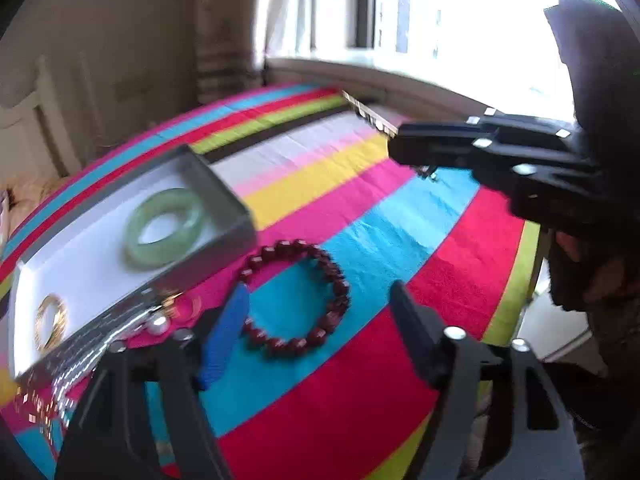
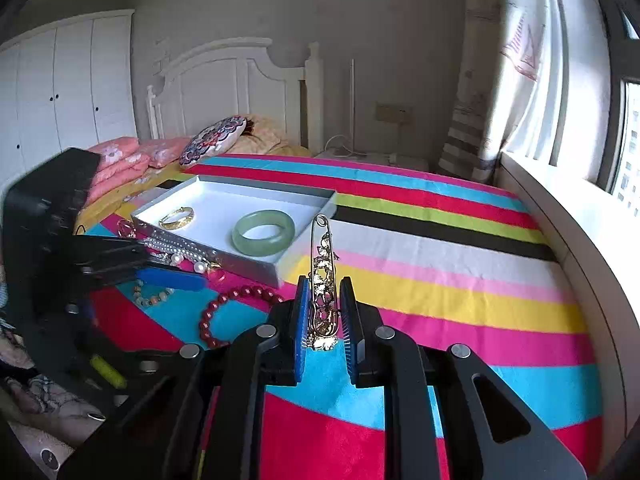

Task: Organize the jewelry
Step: 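Grasp the dark red bead bracelet with the left tool while the right tool holds the brooch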

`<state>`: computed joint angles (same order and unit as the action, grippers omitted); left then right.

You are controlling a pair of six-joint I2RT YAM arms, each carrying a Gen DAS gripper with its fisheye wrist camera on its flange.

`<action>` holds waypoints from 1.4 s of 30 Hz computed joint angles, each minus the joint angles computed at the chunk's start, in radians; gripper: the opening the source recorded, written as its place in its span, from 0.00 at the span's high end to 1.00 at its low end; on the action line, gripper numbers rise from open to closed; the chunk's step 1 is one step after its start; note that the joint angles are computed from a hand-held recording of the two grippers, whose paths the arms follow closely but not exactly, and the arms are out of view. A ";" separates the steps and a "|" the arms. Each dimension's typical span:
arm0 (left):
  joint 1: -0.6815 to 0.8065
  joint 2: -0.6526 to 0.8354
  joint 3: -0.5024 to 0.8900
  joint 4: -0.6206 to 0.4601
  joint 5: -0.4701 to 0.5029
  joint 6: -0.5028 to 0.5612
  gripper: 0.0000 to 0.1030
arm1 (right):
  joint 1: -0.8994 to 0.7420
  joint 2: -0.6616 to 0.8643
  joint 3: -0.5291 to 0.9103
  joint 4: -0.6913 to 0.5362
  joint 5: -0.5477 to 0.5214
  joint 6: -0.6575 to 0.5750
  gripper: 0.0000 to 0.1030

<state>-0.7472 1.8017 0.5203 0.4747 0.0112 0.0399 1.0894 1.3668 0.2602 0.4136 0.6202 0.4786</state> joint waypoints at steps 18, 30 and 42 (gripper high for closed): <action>0.082 -0.126 -0.106 0.011 0.111 -0.005 0.90 | 0.035 0.022 -0.060 0.099 0.007 0.034 0.83; 0.164 -0.348 -0.182 -0.038 0.186 -0.031 0.90 | 0.073 0.060 0.023 0.048 0.020 0.007 0.83; 0.220 -0.526 -0.202 -0.143 0.214 -0.017 0.90 | 0.085 0.121 0.150 -0.035 0.009 -0.043 0.83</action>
<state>-0.5276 1.2757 0.3185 0.3312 0.2252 0.0231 1.1742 1.4878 0.4104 0.3783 0.6287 0.4361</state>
